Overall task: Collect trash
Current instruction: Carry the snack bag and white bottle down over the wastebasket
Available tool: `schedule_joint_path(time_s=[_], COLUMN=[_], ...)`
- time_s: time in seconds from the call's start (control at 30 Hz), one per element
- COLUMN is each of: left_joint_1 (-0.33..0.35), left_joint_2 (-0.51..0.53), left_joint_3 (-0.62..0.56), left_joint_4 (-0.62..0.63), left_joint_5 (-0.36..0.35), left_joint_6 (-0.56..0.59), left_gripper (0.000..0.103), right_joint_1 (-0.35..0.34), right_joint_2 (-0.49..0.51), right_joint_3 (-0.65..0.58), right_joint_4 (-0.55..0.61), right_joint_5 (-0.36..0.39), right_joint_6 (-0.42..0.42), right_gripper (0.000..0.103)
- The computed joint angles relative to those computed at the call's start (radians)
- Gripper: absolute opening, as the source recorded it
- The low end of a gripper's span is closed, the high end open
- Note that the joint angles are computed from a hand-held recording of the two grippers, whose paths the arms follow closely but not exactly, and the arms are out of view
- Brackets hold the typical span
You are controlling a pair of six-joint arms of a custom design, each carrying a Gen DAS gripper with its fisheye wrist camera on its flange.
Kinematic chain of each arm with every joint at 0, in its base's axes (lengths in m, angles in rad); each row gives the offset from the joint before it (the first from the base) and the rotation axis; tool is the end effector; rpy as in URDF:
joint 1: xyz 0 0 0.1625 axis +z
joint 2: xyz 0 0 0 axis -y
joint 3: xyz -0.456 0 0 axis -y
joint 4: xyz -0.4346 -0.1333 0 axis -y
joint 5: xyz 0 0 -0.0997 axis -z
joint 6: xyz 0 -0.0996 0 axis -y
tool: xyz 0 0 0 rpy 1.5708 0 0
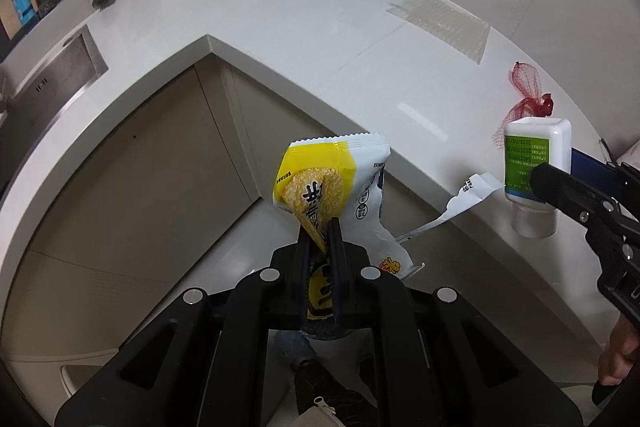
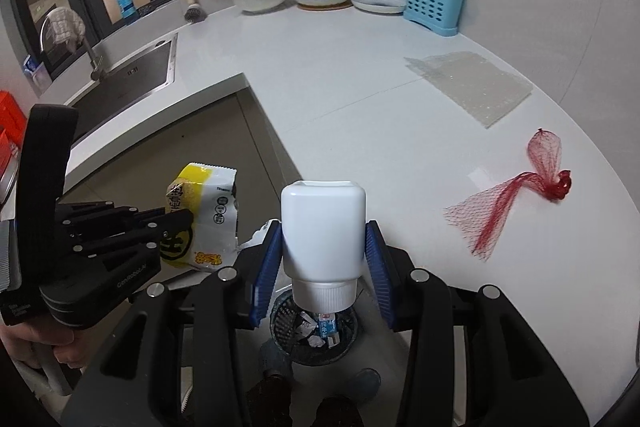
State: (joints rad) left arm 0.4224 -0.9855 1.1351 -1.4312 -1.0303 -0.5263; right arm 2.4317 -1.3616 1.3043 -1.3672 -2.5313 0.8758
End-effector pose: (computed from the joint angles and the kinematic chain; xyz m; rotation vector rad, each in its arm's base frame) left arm -0.6110 -0.4770 0.3675 0.8808 2.4027 -0.2770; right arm 0.5031 -0.3642 0.5624 0.0705 -2.2948 0.8036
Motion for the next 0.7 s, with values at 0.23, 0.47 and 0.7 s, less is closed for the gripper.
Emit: schedule_joint_path(time_s=[0.23, 0.47, 0.7], left_joint_1=[0.015, 0.040, 0.066], left_joint_2=[-0.065, -0.119, -0.148], left_joint_3=[0.145, 0.289, 0.421], left_joint_4=[-0.095, -0.177, -0.230], left_joint_5=[-0.003, -0.031, -0.091], left_joint_6=[0.001, 0.005, 0.017], left_gripper=[0.008, 0.008, 0.008], right_joint_1=[-0.008, -0.031, -0.059], right_joint_2=[-0.017, -0.066, -0.127], right_joint_3=[0.093, 0.236, 0.415], right_joint_4=[-0.056, -0.103, -0.189], right_joint_5=[0.036, 0.071, 0.067], right_joint_6=[-0.043, -0.030, -0.065], right_gripper=[0.040, 0.040, 0.040])
